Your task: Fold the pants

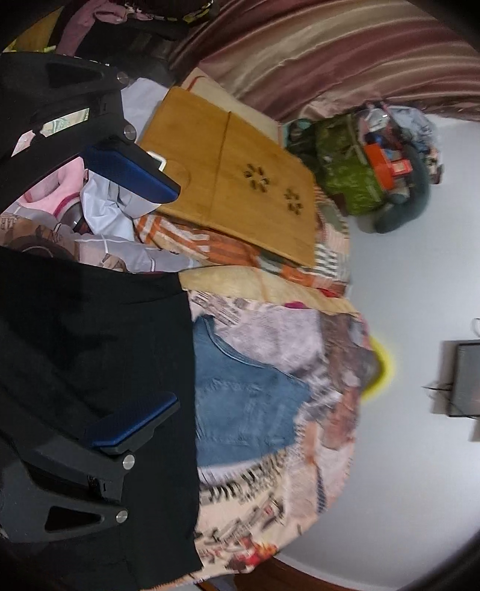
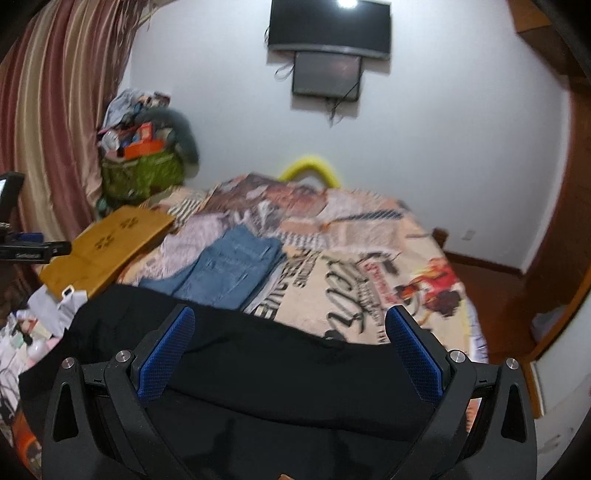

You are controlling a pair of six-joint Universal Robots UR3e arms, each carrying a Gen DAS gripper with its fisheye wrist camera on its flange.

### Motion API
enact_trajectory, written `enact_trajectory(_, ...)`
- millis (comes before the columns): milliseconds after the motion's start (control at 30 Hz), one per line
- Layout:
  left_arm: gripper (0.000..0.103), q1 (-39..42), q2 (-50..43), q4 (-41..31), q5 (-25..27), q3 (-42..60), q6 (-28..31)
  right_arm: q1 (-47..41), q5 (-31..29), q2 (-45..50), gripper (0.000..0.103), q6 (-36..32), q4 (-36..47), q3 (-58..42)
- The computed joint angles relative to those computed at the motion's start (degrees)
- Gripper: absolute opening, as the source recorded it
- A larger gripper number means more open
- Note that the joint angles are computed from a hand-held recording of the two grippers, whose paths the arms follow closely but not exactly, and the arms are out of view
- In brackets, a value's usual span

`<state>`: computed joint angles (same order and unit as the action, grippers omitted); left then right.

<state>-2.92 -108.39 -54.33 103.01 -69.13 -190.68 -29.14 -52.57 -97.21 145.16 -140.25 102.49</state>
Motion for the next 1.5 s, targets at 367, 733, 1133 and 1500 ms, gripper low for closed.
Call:
enact_trajectory(367,0.091,4.47,-16.11,-5.85,-5.73,12.12,0.87,11.86,-12.33,27.78,0.102,-3.03,12.12,-27.75)
enact_trajectory(733,0.059,7.52,-28.89,-15.42,-13.78,26.2,1.41,17.77,-19.46,48.46,0.07,-7.3,23.95,-52.65)
enact_trajectory(1133,0.013,5.18,-27.23,-8.91,-9.48,21.82,0.47,18.31,-15.42,48.57,0.024,-8.36,24.02,-49.84)
enact_trajectory(1500,0.008,3.13,-12.84,0.08,-7.31,9.27,3.63,14.81,-10.42,37.13,0.005,-6.57,21.71,-37.91)
